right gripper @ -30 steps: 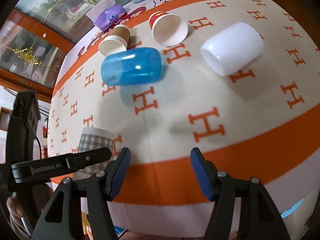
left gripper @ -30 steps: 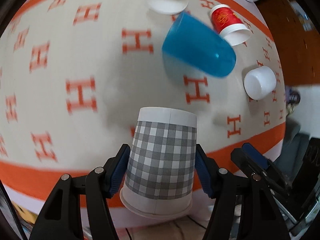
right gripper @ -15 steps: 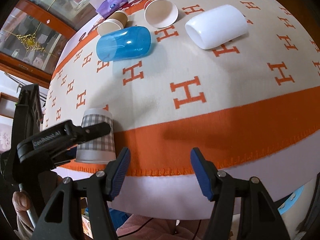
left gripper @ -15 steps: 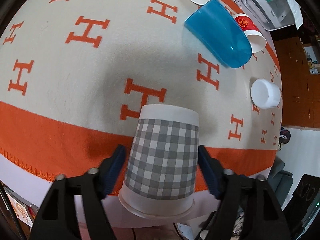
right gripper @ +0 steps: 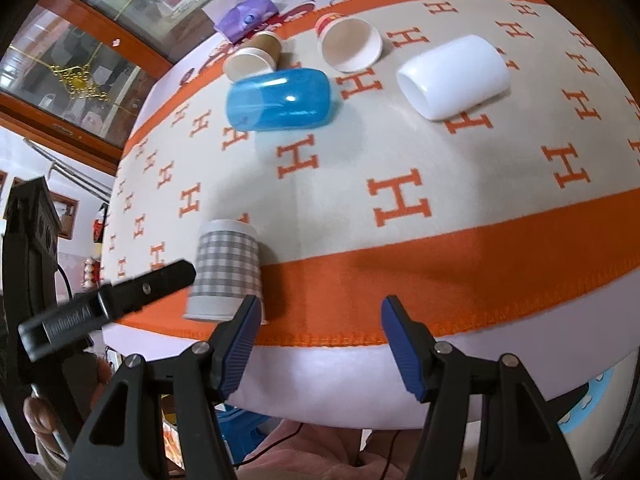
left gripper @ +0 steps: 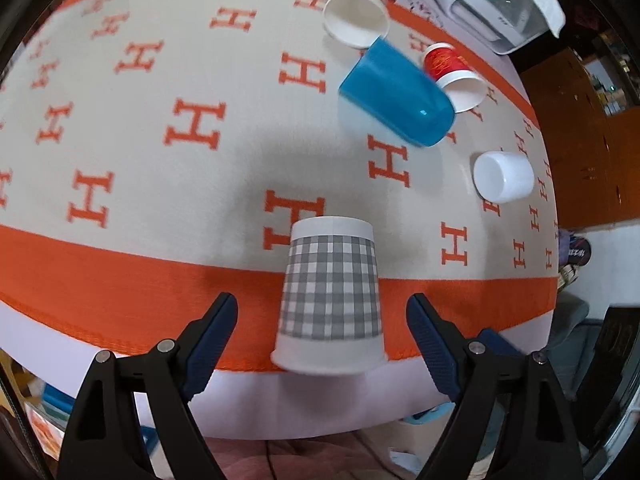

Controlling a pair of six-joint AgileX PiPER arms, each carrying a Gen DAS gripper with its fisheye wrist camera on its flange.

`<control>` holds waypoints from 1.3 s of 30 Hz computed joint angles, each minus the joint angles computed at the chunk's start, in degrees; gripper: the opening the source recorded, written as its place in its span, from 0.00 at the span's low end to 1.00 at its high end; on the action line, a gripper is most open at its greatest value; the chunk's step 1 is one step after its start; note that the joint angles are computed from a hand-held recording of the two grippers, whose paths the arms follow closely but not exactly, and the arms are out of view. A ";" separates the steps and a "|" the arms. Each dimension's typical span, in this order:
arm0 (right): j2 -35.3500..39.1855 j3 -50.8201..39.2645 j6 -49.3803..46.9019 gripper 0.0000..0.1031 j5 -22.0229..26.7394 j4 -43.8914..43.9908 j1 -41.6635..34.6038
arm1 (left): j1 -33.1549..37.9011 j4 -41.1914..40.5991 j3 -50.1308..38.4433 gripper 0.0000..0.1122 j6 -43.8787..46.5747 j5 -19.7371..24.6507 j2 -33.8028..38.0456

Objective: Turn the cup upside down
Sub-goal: 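Lift the grey-checked cup with the left gripper and set it down, then grasp the grey-checked cup with the right gripper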

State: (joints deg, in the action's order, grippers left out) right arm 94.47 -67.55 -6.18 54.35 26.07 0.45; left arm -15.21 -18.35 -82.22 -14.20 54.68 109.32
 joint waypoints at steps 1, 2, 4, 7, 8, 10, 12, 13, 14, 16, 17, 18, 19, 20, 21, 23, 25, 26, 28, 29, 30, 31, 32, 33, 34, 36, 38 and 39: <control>-0.04 -0.55 0.10 0.61 0.50 0.04 0.10 | 0.19 0.53 0.57 0.76 0.47 0.12 -1.07; -0.11 -1.13 0.29 0.61 0.99 0.01 0.35 | 0.09 1.40 1.02 0.76 0.64 0.19 -2.11; -0.30 -2.19 0.66 0.61 1.83 -0.18 1.06 | 0.13 3.06 2.54 0.76 1.09 -0.22 -4.54; 0.04 -3.88 0.55 0.61 3.52 0.43 1.91 | 0.03 4.94 4.36 0.77 0.75 -1.24 -7.41; 0.34 -4.48 0.61 0.61 4.08 0.73 2.24 | 0.34 5.07 4.98 0.77 1.02 -1.40 -8.30; 0.76 -5.51 0.79 0.61 4.79 1.07 2.97 | 0.68 6.11 6.18 0.77 0.67 -2.37 -10.08; 1.18 -6.51 1.46 0.61 5.16 0.88 3.85 | 0.44 8.24 7.48 0.77 -0.18 -4.07 -11.75; 1.45 -7.03 1.64 0.61 5.33 0.95 4.26 | 0.13 9.68 8.02 0.77 -0.87 -4.86 -12.42; 1.73 -7.49 1.53 0.61 5.56 1.25 4.59 | -0.25 11.56 8.68 0.77 -1.68 -5.76 -13.24; 2.30 -8.33 1.46 0.61 6.03 1.80 5.10 | -0.83 14.55 9.86 0.77 -3.05 -7.34 -14.42; 2.56 -8.77 1.77 0.61 6.19 1.84 5.38 | -1.15 16.18 10.49 0.77 -3.87 -8.23 -15.01; 2.73 -9.05 1.91 0.61 6.25 1.91 5.62 | -1.45 17.48 11.14 0.77 -4.53 -9.19 -15.52; 3.12 -9.67 2.10 0.61 6.44 1.89 6.02 | -1.77 18.89 12.03 0.77 -5.12 -10.46 -16.31; 3.32 -10.00 2.36 0.61 6.47 1.78 6.36 | -1.96 19.91 13.03 0.77 -5.31 -11.83 -17.20; 3.71 -10.58 2.78 0.61 6.60 1.63 6.77 | -2.00 20.51 13.87 0.77 -5.25 -12.94 -17.99; 4.44 -11.46 3.08 0.61 6.94 1.72 7.14 | -1.59 19.84 14.61 0.77 -4.01 -13.94 -18.92; 5.32 -12.37 3.43 0.61 7.24 2.13 7.43 | -0.62 17.77 14.93 0.76 -1.92 -14.28 -19.43; 5.75 -12.73 3.51 0.61 7.28 2.34 7.65 | -0.34 18.18 14.92 0.76 -2.39 -14.12 -19.52; 6.64 -13.53 3.39 0.61 7.35 2.71 8.01 | 0.49 17.57 15.28 0.76 -1.70 -14.45 -19.58; 7.02 -13.80 3.24 0.61 7.29 2.90 8.18 | 1.02 16.93 15.47 0.76 -1.06 -14.59 -19.57; 7.71 -14.41 3.25 0.61 7.40 2.87 8.51 | 1.68 16.05 15.67 0.77 -0.14 -14.69 -19.46; 8.45 -15.05 3.22 0.61 7.53 2.87 8.84 | 2.16 15.48 15.91 0.77 0.48 -14.79 -19.36; 9.12 -15.65 3.48 0.61 7.54 2.61 9.16 | 2.65 15.16 16.06 0.77 0.92 -14.78 -19.15; 9.89 -16.41 3.73 0.61 7.72 2.26 9.43 | 2.98 15.15 16.20 0.77 1.20 -14.80 -18.95; 10.66 -17.19 3.80 0.61 7.98 2.07 9.68 | 3.27 15.45 16.21 0.77 1.26 -14.74 -18.66; 12.43 -18.83 4.53 0.61 8.36 1.43 10.17 | 3.73 16.79 16.64 0.78 0.45 -15.44 -18.24; 14.13 -20.47 5.41 0.61 8.95 0.87 10.39 | 4.31 17.26 17.09 0.80 0.16 -16.22 -17.85; 15.08 -21.41 6.01 0.61 9.28 0.47 10.44 | 4.65 16.90 17.20 0.81 0.55 -16.59 -17.63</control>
State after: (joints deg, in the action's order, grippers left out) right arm 109.55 -88.96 -0.18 63.63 26.54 10.90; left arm -10.56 -1.45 -65.02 -13.65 38.09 91.69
